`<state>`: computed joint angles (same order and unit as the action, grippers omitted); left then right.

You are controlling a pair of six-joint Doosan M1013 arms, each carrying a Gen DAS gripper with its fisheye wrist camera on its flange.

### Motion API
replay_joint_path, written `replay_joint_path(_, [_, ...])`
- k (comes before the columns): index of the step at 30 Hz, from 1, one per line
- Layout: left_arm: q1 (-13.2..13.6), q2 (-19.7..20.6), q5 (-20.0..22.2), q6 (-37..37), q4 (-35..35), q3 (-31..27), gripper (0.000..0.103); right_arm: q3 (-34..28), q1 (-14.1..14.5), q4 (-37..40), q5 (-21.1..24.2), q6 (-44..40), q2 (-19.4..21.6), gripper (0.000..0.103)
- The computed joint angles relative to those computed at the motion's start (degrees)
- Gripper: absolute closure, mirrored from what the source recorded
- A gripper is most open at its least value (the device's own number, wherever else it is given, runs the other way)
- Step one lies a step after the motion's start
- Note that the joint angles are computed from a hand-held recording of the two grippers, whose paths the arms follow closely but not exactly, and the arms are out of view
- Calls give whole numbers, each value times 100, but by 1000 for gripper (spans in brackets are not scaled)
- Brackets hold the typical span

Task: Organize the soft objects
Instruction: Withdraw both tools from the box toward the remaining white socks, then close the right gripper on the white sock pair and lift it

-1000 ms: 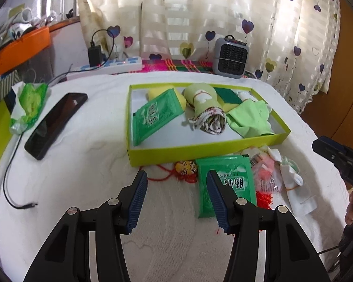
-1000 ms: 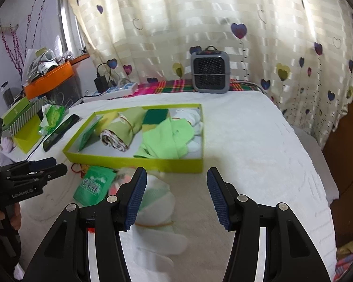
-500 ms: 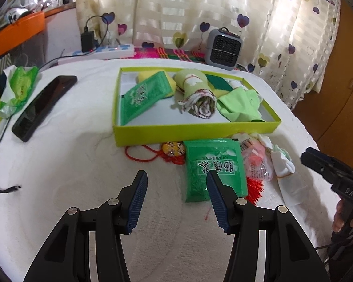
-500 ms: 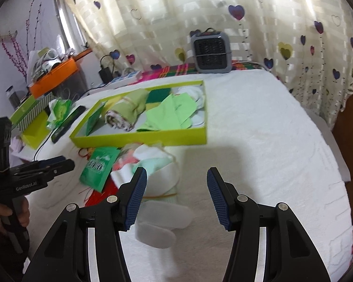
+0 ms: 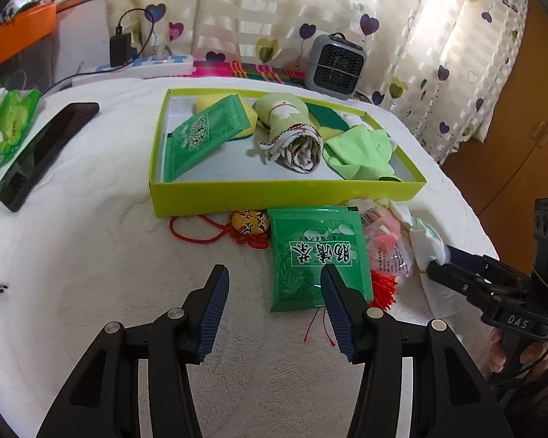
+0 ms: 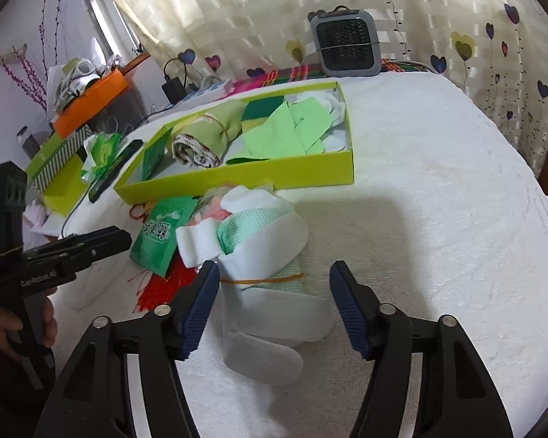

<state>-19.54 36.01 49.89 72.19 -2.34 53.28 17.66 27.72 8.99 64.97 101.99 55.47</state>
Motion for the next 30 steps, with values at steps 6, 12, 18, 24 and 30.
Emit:
replay_joint_path(6, [32,44,54,129,-191,-75,51,-551,41,-100,443,-110,283,39])
replay_joint_path(12, [54,118,164,216,-365,-185,51,-562,54,-195,472,-180,282,52])
replay_joint_path(18, [47,186,255,248,-416,-301,51,-354,37,-198,358,-171,179,72])
replay_joint_path(24, [21,250,356,322,-453,-421,51,161,24,-285,-51,-126,-85,78])
replay_joint_path(30, [-6,346,473,366,-517,-587,51,554,43,-555,-429,-26,-297,78])
